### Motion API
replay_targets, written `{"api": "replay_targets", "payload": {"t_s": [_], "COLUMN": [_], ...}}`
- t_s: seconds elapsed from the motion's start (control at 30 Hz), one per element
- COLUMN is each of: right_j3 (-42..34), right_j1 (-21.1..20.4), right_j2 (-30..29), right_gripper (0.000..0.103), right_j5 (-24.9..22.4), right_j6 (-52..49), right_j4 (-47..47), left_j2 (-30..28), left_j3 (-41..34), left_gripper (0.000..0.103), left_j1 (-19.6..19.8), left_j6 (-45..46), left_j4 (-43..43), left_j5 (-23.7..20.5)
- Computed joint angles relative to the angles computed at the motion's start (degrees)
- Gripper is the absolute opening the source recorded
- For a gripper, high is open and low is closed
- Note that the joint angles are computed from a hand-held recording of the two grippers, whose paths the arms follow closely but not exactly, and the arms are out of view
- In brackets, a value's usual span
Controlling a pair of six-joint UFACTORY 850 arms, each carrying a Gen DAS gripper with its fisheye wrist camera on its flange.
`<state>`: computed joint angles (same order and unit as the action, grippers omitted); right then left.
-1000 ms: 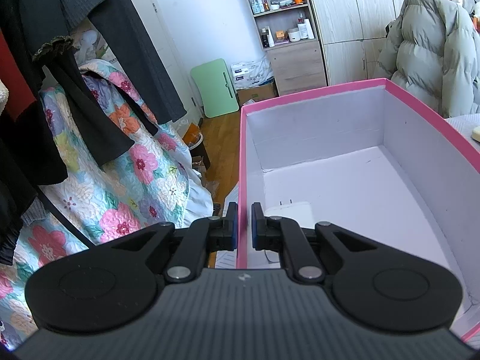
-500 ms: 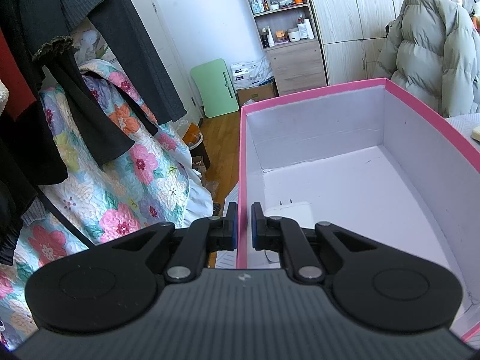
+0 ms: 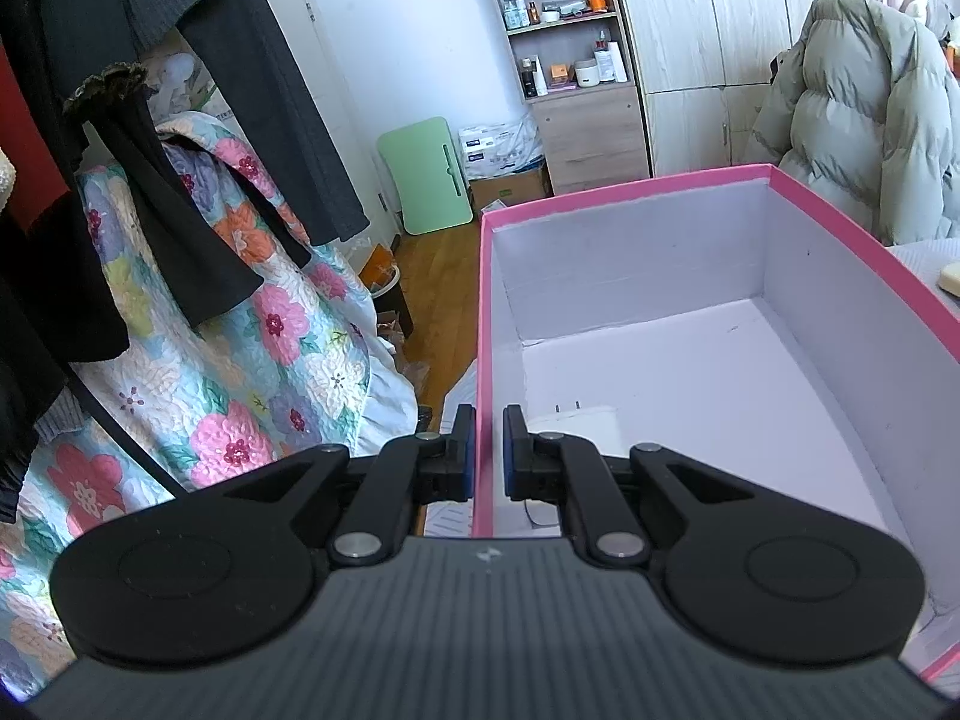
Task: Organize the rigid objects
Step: 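Carry the cream remote into the pink box and release it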
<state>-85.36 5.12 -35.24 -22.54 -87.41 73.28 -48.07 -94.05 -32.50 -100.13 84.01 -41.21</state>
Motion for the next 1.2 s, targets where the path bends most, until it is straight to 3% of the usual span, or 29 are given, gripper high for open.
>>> {"api": "replay_targets", "payload": {"t_s": [0.1, 0.3, 0.47, 0.6, 0.7, 0.77, 0.9, 1.07, 1.13, 1.2], "right_j3": [-1.1, -8.6, -20.7, -31.0, -36.2, -34.9, -28.1, -23.7, -23.7, -24.6], "right_j1": [0.3, 2.4, 5.3, 9.0, 10.5, 10.8, 11.3, 11.4, 11.6, 11.6], "right_j2": [0.9, -3.0, -12.0, -20.6, -25.6, -25.5, -21.2, -18.3, -18.5, -19.2], "right_gripper": [0.058, 0.058, 0.058, 0.058, 0.058, 0.058, 0.058, 0.056, 0.039, 0.032], "right_j5": [-2.8, -9.6, -15.6, -12.3, -9.7, -7.8, -5.0, -7.0, -7.9, -9.0], "right_j6": [-2.5, -4.9, 5.2, 16.1, 17.9, 15.7, 18.7, 23.7, 26.2, 28.2], "right_j4": [2.6, 8.1, 2.6, -6.0, -6.0, -5.5, -18.6, -29.3, -32.5, -33.6], "left_j2": [0.0, 0.0, 0.0, 0.6, 0.5, 0.3, 0.9, 1.3, 1.4, 1.4], "left_j3": [0.1, 0.1, 0.2, 1.1, 0.9, 0.5, 1.6, 2.3, 2.4, 2.4], "left_gripper": [0.007, 0.007, 0.007, 0.007, 0.007, 0.007, 0.007, 0.007, 0.007, 0.007], "left_j1": [0.1, 0.1, 0.1, 0.3, 0.4, 0.2, 0.4, 0.4, 0.4, 0.4], "left_j6": [-0.6, -0.7, -0.8, -2.9, -2.5, -1.9, -4.7, -7.2, -7.5, -7.4], "left_j4": [0.3, 0.4, 0.3, 1.1, 0.8, 0.5, 2.6, 3.9, 4.3, 4.1], "left_j5": [0.4, 0.4, 0.3, 1.3, 1.1, 0.7, 1.4, 1.9, 2.0, 2.1]}}
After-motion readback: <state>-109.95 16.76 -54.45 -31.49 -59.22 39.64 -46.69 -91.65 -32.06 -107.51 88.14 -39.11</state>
